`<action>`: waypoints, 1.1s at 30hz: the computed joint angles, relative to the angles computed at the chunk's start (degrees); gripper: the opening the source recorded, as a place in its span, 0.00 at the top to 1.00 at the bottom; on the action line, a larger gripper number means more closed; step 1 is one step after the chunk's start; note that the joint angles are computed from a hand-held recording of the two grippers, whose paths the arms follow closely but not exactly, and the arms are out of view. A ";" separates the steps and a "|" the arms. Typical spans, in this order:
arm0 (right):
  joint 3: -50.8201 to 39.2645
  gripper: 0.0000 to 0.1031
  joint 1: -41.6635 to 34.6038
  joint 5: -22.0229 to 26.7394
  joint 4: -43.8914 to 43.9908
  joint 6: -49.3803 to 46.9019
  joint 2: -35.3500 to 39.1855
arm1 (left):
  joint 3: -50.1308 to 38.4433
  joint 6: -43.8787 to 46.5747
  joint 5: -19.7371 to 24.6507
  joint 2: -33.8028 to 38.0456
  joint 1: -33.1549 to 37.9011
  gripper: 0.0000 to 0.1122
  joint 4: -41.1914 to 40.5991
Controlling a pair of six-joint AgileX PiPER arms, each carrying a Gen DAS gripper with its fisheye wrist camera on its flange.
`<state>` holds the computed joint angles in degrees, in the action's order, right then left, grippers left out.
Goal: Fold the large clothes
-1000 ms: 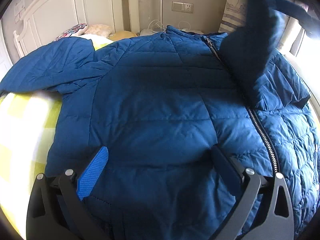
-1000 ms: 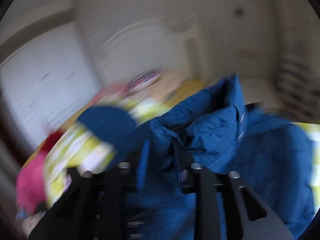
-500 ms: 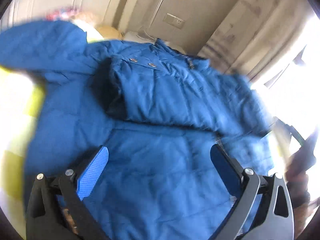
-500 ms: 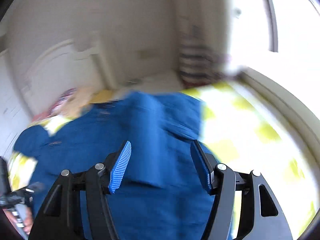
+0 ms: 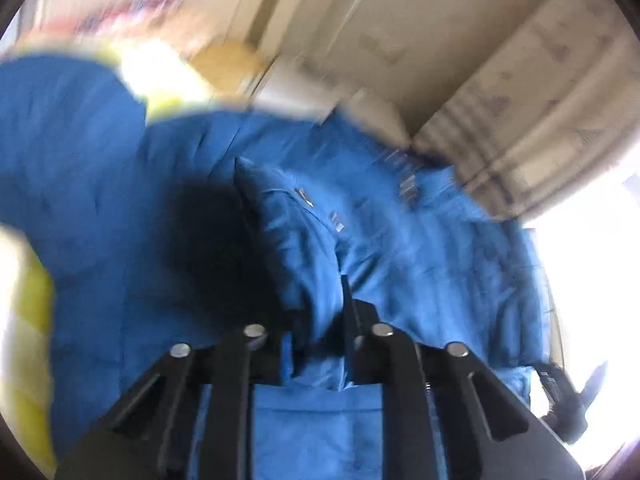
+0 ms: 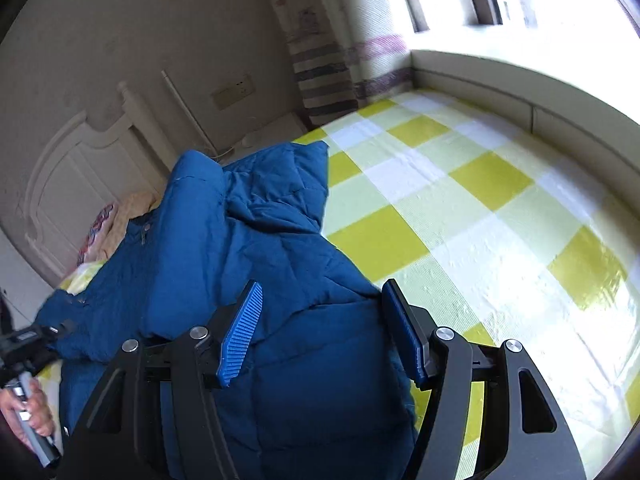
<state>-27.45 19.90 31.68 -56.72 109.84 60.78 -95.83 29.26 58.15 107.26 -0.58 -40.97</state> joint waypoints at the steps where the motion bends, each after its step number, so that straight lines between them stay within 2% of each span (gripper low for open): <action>1: -0.02 0.41 -0.72 -0.34 1.15 -0.93 0.21 | 0.11 1.79 0.05 -1.61 0.72 0.87 -2.13; 2: 0.18 0.41 -1.86 -1.72 1.93 -1.89 0.29 | -0.16 3.78 0.16 -3.37 1.79 0.87 -4.68; 5: -0.46 0.41 -0.21 0.28 1.36 -1.32 0.56 | -3.41 5.90 1.35 -8.34 6.22 0.87 -9.59; 7: -1.29 0.41 1.77 2.97 0.53 -0.62 1.12 | -8.93 5.27 6.72 -7.52 8.41 0.86 -9.19; 8: -1.65 0.41 2.78 4.10 0.21 -0.33 1.35 | -10.90 5.05 8.84 -6.89 8.84 0.86 -7.65; 10: -2.33 0.41 4.61 6.29 0.00 -0.05 1.82 | -10.50 4.58 8.35 -6.83 7.53 0.84 -2.40; 12: -2.54 0.41 4.23 6.37 0.61 -0.95 2.07 | -8.29 4.23 7.61 -6.07 5.57 0.81 3.91; 14: -3.01 0.41 5.01 7.48 1.34 -0.91 2.15 | -5.26 3.81 7.26 -3.28 4.75 0.75 8.08; 15: -2.93 0.41 5.02 7.62 1.45 -0.85 2.09 | -3.03 3.31 4.97 -2.72 3.61 0.74 11.70; 16: -2.87 0.41 5.01 7.71 1.57 -0.81 2.03 | -1.90 1.03 2.20 -2.23 2.00 0.62 16.59; 17: -2.88 0.41 5.11 7.87 1.62 -0.81 2.00 | 1.47 -0.28 -2.85 -2.56 1.04 0.57 21.04; 18: -2.89 0.41 5.33 8.20 1.62 -0.77 1.96 | 3.24 -1.74 -6.19 -3.34 0.45 0.57 23.20; 19: -2.91 0.41 5.93 8.88 1.21 -0.32 1.86 | 5.17 -1.81 -9.08 -4.45 0.81 0.56 23.06; 21: -2.74 0.41 7.83 10.65 -0.56 1.43 1.34 | 11.27 0.33 -17.89 -9.93 3.23 0.38 17.68; 22: -2.76 0.41 9.59 12.12 -2.02 2.83 1.21 | 14.45 3.76 -21.92 -12.82 4.64 0.23 11.95; 23: -2.91 0.41 11.61 13.80 -3.54 4.08 1.22 | 16.63 6.60 -24.42 -15.06 5.29 0.22 7.49; 25: -3.48 0.41 14.26 16.08 -5.30 4.67 1.57 | 19.67 12.47 -25.39 -18.10 3.24 0.21 5.44; 27: -4.35 0.41 16.46 17.93 -6.44 4.23 2.28 | 21.64 13.35 -26.81 -17.68 -2.59 0.21 12.57; 29: -5.05 0.41 17.86 19.23 -7.04 3.60 2.86 | 22.05 7.24 -28.27 -13.82 -7.34 0.22 21.23; 30: -5.32 0.41 17.92 19.25 -6.96 2.98 2.99 | 21.05 4.37 -26.98 -11.72 -8.14 0.22 23.62; 31: -5.69 0.41 17.62 19.16 -6.28 1.93 3.02 | 20.03 3.53 -25.03 -9.13 -8.10 0.22 23.76; 33: -8.58 0.41 15.90 19.18 -1.89 -4.44 4.12 | 20.90 2.83 -26.97 -6.21 -8.57 0.19 24.81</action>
<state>-36.02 35.80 50.85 -58.61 105.40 64.90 -74.93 32.09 31.18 101.06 -9.15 -16.16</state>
